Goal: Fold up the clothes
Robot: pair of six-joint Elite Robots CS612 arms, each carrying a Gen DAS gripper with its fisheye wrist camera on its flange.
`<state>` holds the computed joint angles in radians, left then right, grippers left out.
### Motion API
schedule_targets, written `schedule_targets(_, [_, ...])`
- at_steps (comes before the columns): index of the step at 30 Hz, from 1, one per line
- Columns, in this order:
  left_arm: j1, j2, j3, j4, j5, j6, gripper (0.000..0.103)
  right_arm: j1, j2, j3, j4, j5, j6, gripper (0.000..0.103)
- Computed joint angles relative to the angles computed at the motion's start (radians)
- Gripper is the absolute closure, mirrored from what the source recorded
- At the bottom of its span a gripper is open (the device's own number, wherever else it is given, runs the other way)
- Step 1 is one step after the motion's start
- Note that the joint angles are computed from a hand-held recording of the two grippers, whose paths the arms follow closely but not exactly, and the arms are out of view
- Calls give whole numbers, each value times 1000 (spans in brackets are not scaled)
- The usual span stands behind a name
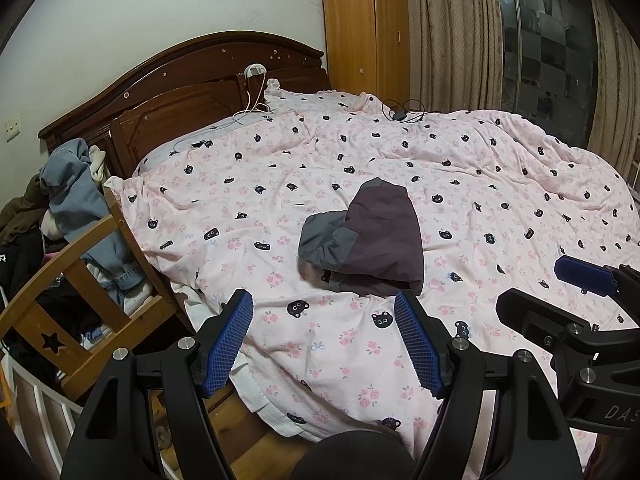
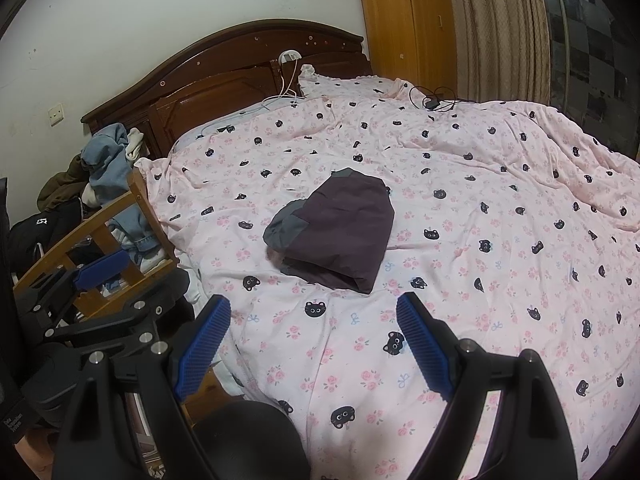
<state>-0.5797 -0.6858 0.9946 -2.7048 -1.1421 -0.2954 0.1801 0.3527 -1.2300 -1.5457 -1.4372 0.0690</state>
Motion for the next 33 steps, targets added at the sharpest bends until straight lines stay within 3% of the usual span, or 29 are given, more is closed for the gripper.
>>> schedule_targets(33, [0, 10, -16, 10, -7, 13, 34, -3, -5, 15, -3, -4, 3, 16])
